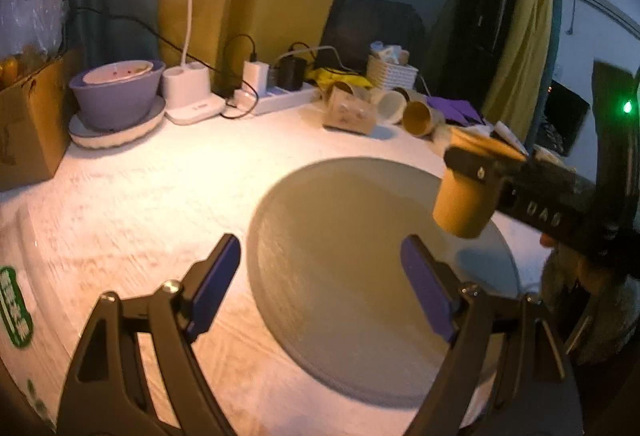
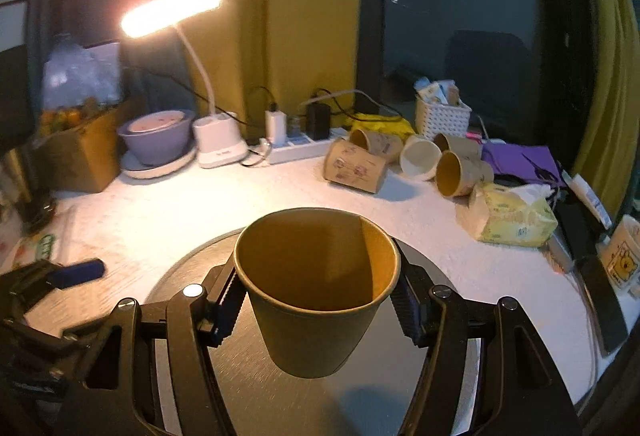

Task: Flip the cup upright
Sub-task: 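Open the left gripper and withdraw it while the right tool holds the cup, then lower the upright cup onto the grey mat and open the right gripper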

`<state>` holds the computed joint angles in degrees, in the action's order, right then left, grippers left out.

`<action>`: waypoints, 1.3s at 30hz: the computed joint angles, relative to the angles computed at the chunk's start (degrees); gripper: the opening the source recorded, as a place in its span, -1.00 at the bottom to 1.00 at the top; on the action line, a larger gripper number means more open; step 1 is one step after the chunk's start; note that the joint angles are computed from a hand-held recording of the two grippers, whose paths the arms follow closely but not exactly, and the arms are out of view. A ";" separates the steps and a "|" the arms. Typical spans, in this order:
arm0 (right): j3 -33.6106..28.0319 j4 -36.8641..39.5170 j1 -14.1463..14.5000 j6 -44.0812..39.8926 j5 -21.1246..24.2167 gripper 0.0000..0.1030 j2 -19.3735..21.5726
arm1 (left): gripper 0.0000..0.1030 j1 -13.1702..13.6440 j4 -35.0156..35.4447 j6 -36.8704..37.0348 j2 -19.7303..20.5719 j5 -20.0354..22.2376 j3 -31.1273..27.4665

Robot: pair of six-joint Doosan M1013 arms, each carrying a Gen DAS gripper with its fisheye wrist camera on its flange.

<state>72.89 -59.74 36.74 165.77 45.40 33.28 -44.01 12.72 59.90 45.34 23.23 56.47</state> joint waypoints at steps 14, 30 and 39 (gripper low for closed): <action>-7.13 5.86 -0.18 1.43 10.94 0.30 4.61 | 0.62 1.07 -12.11 12.93 1.25 -2.62 -1.38; -10.29 10.24 -0.14 -2.44 15.96 0.31 6.97 | 0.62 1.62 -18.15 16.79 1.45 -2.43 -1.39; -8.28 9.82 0.01 -2.14 13.36 0.39 5.71 | 0.62 1.14 -13.92 12.68 2.07 -0.46 -2.83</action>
